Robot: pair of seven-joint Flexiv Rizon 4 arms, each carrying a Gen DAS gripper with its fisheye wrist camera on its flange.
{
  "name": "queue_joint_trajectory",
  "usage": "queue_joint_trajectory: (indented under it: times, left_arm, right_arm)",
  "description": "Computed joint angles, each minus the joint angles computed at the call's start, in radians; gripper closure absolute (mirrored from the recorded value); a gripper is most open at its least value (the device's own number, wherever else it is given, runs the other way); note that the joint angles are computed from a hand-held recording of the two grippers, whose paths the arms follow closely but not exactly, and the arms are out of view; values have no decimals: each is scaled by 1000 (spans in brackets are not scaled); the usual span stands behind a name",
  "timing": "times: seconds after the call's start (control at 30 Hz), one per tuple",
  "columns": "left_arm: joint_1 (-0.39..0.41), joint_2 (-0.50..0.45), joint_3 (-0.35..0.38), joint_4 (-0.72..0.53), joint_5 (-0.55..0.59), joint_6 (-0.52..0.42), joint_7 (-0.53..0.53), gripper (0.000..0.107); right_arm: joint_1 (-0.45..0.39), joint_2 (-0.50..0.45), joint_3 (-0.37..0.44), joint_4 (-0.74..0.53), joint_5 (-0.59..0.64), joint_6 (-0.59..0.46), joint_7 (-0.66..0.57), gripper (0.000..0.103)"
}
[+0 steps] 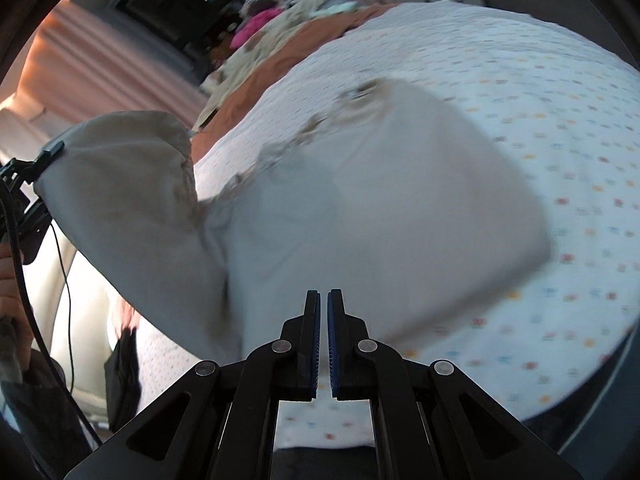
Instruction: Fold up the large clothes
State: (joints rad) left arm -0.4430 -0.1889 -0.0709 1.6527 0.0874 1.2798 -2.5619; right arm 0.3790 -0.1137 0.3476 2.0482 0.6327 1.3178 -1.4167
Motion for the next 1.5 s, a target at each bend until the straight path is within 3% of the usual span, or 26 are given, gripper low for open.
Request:
queue_joint_trajectory:
  times: [0.2,0.53,0.83,0.93,0.97,1.0,1.03,1.07,1.13,1.3,1.5]
  left_arm:
    - [-29,-162,-44,-192,-58,-92,94,92]
    - [-134,-416,-44,-505,-128,-276,219,92]
    - [-211,-531,-35,-617,-139,-420,297,92]
    - [-237,-566,-24,-672,-122,-480,319,90]
    - [-242,-578,-26,-692,-120,-503,335,86]
    - [-234,-589,-41,-705,-133,-513,363,75]
    - [-224,-593,-63,-700,-155,-508,395,60]
    - [-215,-583,-84,-672,-179,-487,422,53]
    - [-189,-560,-127,-600,-236,-415,484,36]
    - [-195,-433,-61,-421,-214,-320,446,32]
    - [-187,-251,13,-177,-120,-259,289,32]
  right_arm:
    - [-36,52,-32,67,41,-1,-3,100]
    - [-58,127,-98,136,122,-30,-57,100]
    - [-69,151,-138,158,169,-37,-104,99]
    - [-70,149,-145,147,206,-47,-133,94]
    - [-70,144,-147,140,218,-52,-143,86]
    - [-72,144,-147,135,233,-59,-155,68]
    - [-73,144,-147,131,248,-63,-165,57]
    - [-74,145,-148,125,280,-65,-191,45]
    - [-78,153,-151,115,338,-68,-244,40]
    - [-70,152,-147,90,373,-71,-286,40]
    - [-73,91,-138,26,431,-90,-340,40]
